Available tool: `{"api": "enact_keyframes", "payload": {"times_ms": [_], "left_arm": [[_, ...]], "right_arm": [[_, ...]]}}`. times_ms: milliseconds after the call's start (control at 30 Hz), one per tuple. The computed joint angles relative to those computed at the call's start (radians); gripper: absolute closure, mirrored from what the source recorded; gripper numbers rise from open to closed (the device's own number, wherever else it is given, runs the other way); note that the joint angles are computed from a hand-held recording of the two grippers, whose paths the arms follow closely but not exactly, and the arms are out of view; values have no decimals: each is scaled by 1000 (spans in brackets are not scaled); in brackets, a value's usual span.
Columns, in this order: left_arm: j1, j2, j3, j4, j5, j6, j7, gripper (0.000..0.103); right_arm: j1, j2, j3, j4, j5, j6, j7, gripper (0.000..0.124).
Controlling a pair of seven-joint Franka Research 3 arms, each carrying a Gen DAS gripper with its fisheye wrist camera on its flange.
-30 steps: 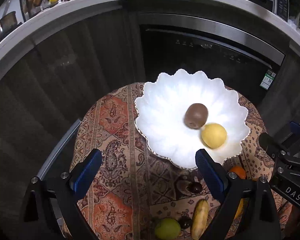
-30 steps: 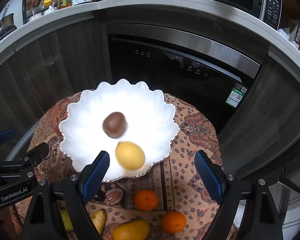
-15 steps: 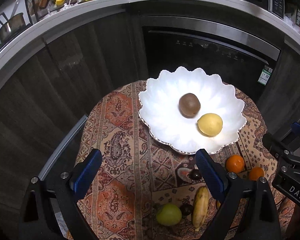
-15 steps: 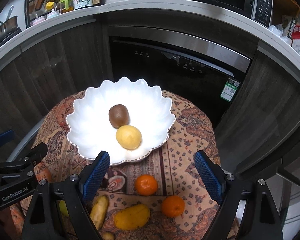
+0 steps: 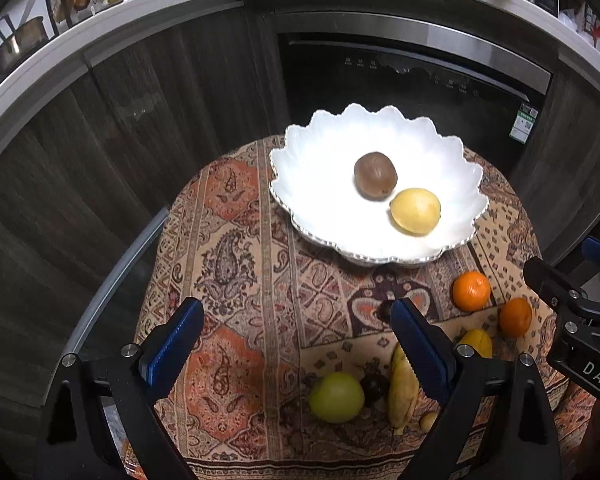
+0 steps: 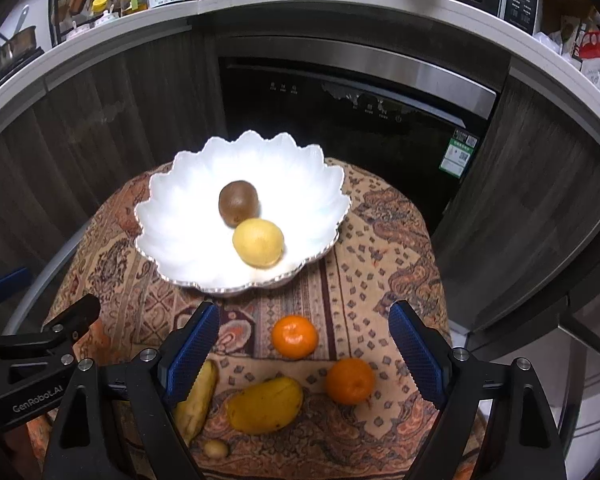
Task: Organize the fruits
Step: 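Withdraw both open tools from the bowl back toward the loose fruits, then close the left tool on the green apple while the right tool grasps the yellow mango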
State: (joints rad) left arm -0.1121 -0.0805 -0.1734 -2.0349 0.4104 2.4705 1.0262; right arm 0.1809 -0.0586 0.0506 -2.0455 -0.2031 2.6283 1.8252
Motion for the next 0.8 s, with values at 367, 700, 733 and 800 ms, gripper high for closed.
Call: {"api": "enact_keyframes", "payload": {"times_ms": [367,700,733,800], "left_arm": [[-4,-38,0,-88,-34,23,22,8],[-13,-51,0,-152,-72,32,64,8],[-15,-54,0,-162,-76,32,71,8],[-17,-55,0,-174,-85,32,78,8]], "right_arm": [[2,-29,8,-76,30,1,-26,37],[-4,-47,17,-142,24,15,-18,37],[-5,-49,18,-149,18,17,-14,37],[-7,-51,20,-161,8,21,-5,37]]}}
